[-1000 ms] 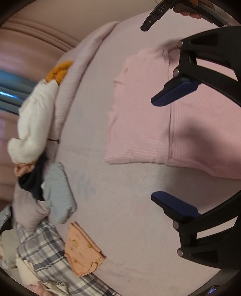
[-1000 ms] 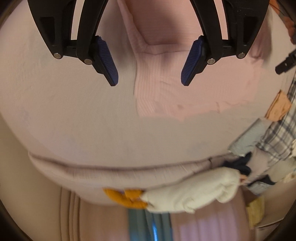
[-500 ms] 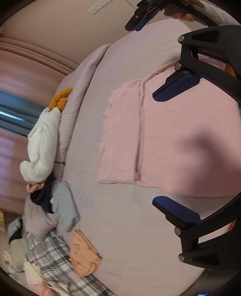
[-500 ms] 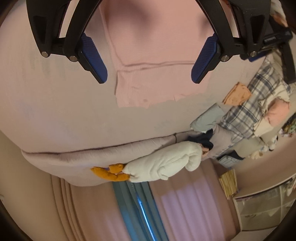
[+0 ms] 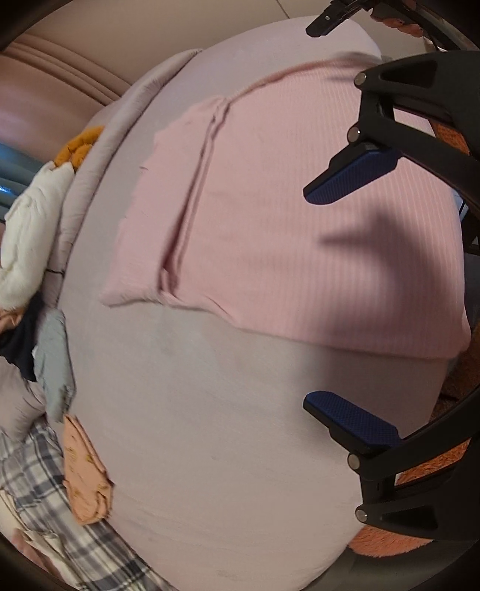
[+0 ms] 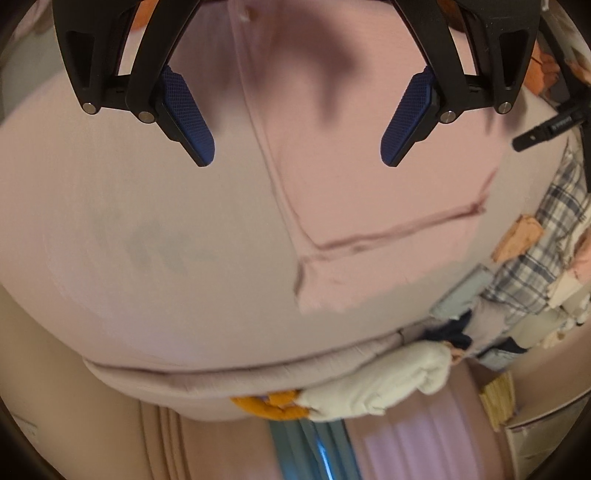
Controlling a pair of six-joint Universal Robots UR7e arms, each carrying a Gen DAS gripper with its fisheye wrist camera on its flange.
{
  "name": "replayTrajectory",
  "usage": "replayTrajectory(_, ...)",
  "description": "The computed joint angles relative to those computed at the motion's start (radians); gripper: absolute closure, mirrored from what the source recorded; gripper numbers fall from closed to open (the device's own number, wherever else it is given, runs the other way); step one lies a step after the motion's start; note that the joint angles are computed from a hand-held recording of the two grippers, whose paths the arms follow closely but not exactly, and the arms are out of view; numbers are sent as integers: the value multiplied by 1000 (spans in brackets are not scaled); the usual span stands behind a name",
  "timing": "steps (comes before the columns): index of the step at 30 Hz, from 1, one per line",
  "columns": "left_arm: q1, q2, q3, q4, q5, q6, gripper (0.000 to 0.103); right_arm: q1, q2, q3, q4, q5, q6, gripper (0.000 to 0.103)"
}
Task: Fold small clothes
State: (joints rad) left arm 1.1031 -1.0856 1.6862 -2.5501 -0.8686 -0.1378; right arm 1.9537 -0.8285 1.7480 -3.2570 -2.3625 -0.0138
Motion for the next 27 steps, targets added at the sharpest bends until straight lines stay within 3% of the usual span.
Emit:
replayTrajectory(7,36,-8,8,35,-15,-42,7,-20,-11,44,69,-30,92,12)
replayTrajectory(9,38,-7,10,31,-15,-33,8,-28,-15,54,92,-21,115,21)
replayTrajectory(13,40,2,3,38,-8,-26,12,-36,-13,61,140,-26,148,27)
replayTrajectory(16,43,5,-3,47,-9,-34,27,-29,5,54,135,-59,120,38)
replayTrajectory(19,43,2,-4,49,-30,-25,50,-28,10,52,135,-49,94,59)
replayTrajectory(23,59,-3,-14,78,-144,-17,94,-27,21,33,154,-20,55,90)
replayTrajectory(27,48,-6,-13,74,-126,-2,97,-27,21,21,155,23,51,94)
